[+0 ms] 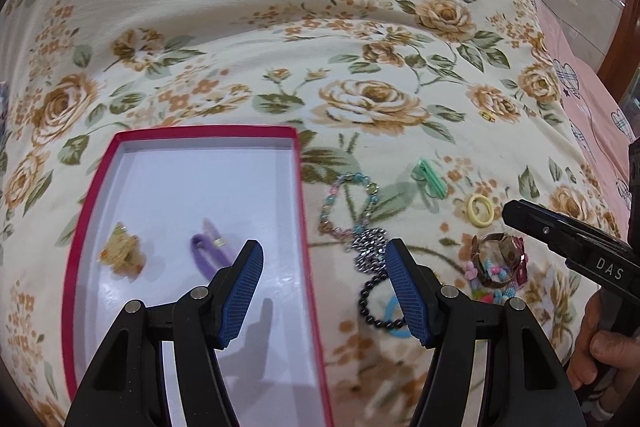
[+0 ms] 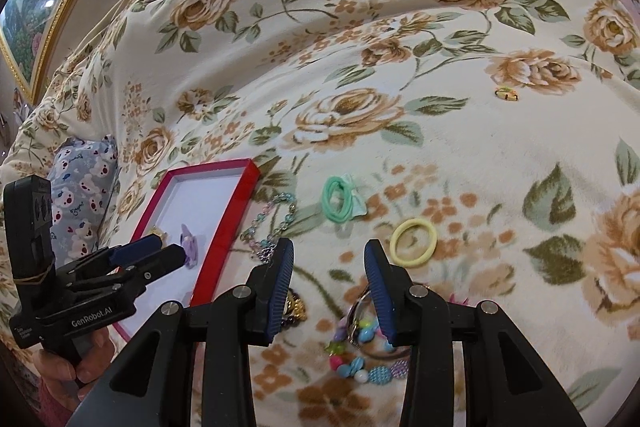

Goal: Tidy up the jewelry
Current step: 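Grasp the beaded bracelet with the left tool while the right tool grasps the green hair tie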

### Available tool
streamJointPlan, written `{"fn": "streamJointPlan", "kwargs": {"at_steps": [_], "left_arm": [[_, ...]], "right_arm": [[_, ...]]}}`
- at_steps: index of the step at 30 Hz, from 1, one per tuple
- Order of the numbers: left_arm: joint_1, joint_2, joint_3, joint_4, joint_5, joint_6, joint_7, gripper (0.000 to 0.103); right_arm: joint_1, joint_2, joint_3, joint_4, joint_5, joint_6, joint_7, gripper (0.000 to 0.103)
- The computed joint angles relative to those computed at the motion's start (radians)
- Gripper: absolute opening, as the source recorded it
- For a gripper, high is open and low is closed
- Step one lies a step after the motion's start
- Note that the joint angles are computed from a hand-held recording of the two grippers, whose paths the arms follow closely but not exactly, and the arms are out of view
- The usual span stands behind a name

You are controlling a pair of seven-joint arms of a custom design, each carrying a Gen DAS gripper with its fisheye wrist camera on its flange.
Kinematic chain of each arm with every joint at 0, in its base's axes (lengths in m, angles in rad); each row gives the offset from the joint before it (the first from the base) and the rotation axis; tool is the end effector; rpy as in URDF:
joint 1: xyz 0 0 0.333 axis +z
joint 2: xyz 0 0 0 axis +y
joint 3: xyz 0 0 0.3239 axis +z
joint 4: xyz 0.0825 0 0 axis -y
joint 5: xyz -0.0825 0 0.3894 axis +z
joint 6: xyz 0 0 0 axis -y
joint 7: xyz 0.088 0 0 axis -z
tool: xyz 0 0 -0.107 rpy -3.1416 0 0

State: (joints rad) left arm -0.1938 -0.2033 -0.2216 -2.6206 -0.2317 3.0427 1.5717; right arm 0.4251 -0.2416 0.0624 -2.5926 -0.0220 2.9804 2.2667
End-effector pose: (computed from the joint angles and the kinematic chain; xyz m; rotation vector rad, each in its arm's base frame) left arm 0.4350 -0.1731 0.3918 -1.7312 2.1235 -0.7749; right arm 0.4157 0.2226 0.4170 -1.6117 1.9409 -0.1902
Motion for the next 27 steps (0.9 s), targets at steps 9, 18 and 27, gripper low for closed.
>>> {"fn": "streamJointPlan", "kwargs": {"at_steps": [9,18,27], "left_arm": [[0.015,0.125,-0.02,0.095,0.082,-0.004,-0.033,0.063],[-0.007,0.246,0.013,0.194,0.198,-0.026,-0.1,0.062],[-0.057,0.334,0.064,0.288,0.316,-0.068,-0.159,0.062]], "right_arm": [[0.039,0.099,-0.045,0.061,0.138,-0.008,-0.147,0.039],[-0.005,0.185,-0.008,0.131,0.255,-0.036,-0.286,0.039],[-0.048,0.231,0.025,0.166,0.339,-0.042,-0.376,0.039]]}}
